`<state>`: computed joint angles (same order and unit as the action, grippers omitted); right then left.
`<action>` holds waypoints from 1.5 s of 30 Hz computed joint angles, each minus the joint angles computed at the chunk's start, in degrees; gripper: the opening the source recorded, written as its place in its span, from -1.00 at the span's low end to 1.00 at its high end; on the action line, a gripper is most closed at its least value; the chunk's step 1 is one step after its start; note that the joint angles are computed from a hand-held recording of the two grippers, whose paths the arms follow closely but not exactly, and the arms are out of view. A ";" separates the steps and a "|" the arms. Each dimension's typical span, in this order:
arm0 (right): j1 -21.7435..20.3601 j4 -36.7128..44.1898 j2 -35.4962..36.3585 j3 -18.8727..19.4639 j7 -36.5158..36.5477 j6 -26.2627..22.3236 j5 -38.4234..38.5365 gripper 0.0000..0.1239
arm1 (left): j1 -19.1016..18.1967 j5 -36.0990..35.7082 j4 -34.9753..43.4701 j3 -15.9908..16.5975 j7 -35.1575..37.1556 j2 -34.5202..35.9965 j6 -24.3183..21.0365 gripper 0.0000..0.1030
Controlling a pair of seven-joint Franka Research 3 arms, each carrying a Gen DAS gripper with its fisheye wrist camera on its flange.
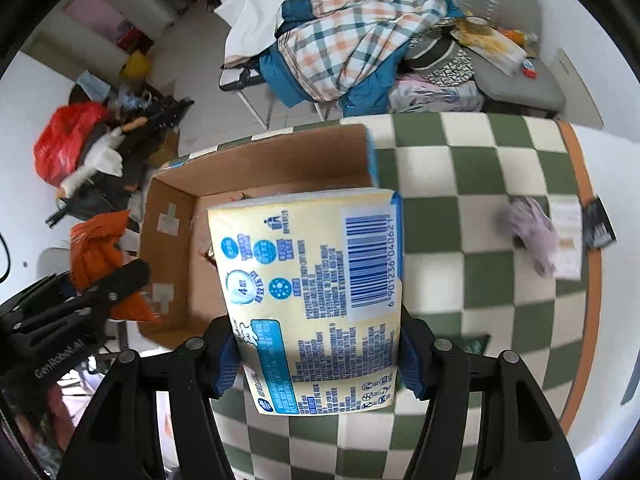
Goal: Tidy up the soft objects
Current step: 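Carry the orange bag and milk pack into the box and release both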
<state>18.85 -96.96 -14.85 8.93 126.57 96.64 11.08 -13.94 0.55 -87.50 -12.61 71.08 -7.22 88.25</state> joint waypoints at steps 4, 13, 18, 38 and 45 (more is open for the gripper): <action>0.83 4.21 7.17 0.80 1.73 -0.55 -2.59 0.06 | 2.20 -0.22 -1.89 2.05 1.85 1.60 0.50 -0.16; 3.10 3.78 13.74 -0.67 3.86 0.95 -8.13 0.07 | 4.18 -0.44 -1.79 2.04 3.96 7.67 0.08 -0.14; 3.68 3.12 15.11 -1.08 4.51 2.51 -10.33 0.08 | 4.52 -0.91 -0.51 1.75 3.47 10.87 -1.38 -0.11; 6.32 7.33 16.20 -0.82 5.34 -1.79 -12.12 0.66 | 5.20 -2.60 -6.59 2.03 1.65 3.63 1.83 0.95; 7.18 4.64 13.75 0.21 5.73 -2.29 -10.80 0.66 | 3.92 -4.32 -11.77 2.03 0.49 -2.60 2.78 0.96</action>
<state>26.02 -92.32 -1.10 9.14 132.30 94.34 0.29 -10.02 -3.77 -99.27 -10.58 71.57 -9.82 91.02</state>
